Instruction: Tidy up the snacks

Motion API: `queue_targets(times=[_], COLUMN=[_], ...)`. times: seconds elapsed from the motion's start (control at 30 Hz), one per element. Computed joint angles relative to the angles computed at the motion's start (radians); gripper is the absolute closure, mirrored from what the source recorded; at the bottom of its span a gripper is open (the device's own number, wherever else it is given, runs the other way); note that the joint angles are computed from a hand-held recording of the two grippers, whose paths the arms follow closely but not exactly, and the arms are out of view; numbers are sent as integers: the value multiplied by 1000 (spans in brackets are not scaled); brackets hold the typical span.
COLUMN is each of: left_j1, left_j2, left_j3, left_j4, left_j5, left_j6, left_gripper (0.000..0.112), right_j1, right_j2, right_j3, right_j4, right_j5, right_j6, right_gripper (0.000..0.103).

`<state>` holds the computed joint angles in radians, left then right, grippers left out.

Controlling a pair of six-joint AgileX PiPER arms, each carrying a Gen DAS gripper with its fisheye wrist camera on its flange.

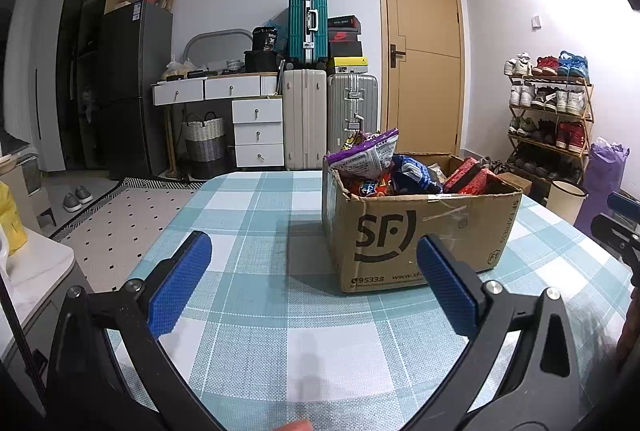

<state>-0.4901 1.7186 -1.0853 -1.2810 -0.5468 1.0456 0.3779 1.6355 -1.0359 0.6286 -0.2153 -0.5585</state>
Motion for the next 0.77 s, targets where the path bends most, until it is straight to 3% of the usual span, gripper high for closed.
queue_targets(times=[0.77], left_j1=[0], left_j2=[3], left_j3=[-2], left_j4=[1], left_j5=[0], left_j6=[-2], left_gripper=[10], right_j1=[-1], right_j2=[3], right_j3=[-2], right_j4=[-7], right_j5=[-1], right_j6=[7], right_gripper=[0])
